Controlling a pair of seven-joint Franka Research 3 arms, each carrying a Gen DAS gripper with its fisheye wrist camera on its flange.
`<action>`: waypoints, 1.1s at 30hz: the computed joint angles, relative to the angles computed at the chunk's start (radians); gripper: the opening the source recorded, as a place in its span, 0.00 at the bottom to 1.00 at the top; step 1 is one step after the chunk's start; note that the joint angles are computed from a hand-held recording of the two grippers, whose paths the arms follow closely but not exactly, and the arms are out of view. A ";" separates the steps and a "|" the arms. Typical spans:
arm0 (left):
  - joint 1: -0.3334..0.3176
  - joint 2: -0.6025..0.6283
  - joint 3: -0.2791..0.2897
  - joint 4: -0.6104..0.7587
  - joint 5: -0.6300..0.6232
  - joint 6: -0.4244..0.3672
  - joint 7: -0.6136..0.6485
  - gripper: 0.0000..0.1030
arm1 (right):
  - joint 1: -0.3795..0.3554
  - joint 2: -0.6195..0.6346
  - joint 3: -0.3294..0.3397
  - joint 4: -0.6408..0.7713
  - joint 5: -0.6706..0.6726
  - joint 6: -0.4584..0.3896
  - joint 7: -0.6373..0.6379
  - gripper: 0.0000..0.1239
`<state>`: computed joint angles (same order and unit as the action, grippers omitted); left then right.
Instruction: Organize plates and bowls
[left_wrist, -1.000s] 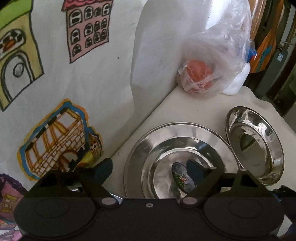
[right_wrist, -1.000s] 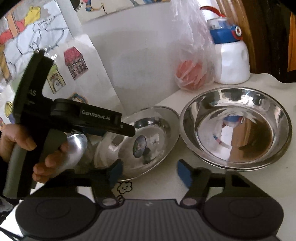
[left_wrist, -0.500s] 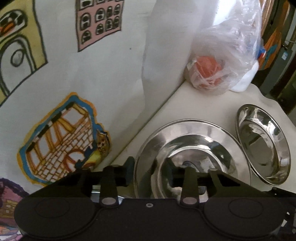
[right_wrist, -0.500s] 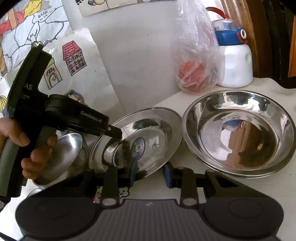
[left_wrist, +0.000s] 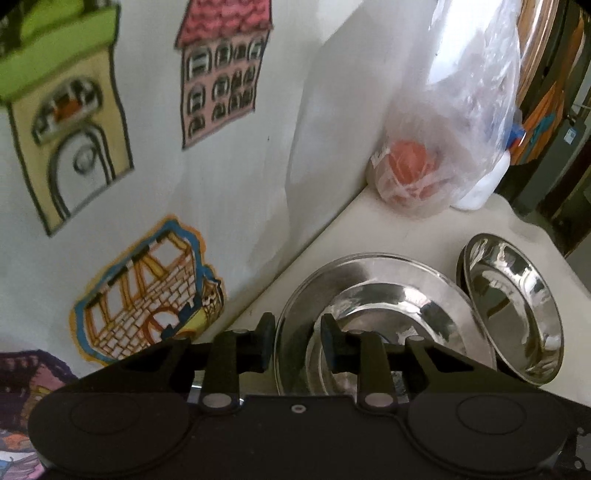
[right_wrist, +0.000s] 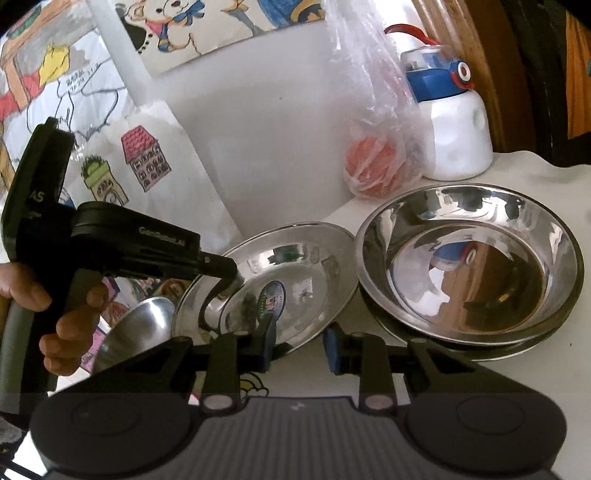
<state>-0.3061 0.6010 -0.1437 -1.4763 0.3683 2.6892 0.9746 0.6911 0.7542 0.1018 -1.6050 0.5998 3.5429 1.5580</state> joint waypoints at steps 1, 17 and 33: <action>-0.001 -0.007 0.001 -0.004 0.000 0.000 -0.004 0.28 | -0.031 -0.002 0.034 -0.007 -0.027 0.007 0.015 0.25; -0.005 -0.086 0.010 -0.061 0.014 -0.011 -0.088 0.28 | -0.248 0.001 0.233 -0.078 -0.375 0.052 0.284 0.24; -0.053 -0.080 -0.003 -0.009 0.071 0.031 -0.160 0.31 | -0.200 -0.168 0.083 -0.263 -0.300 0.102 0.212 0.25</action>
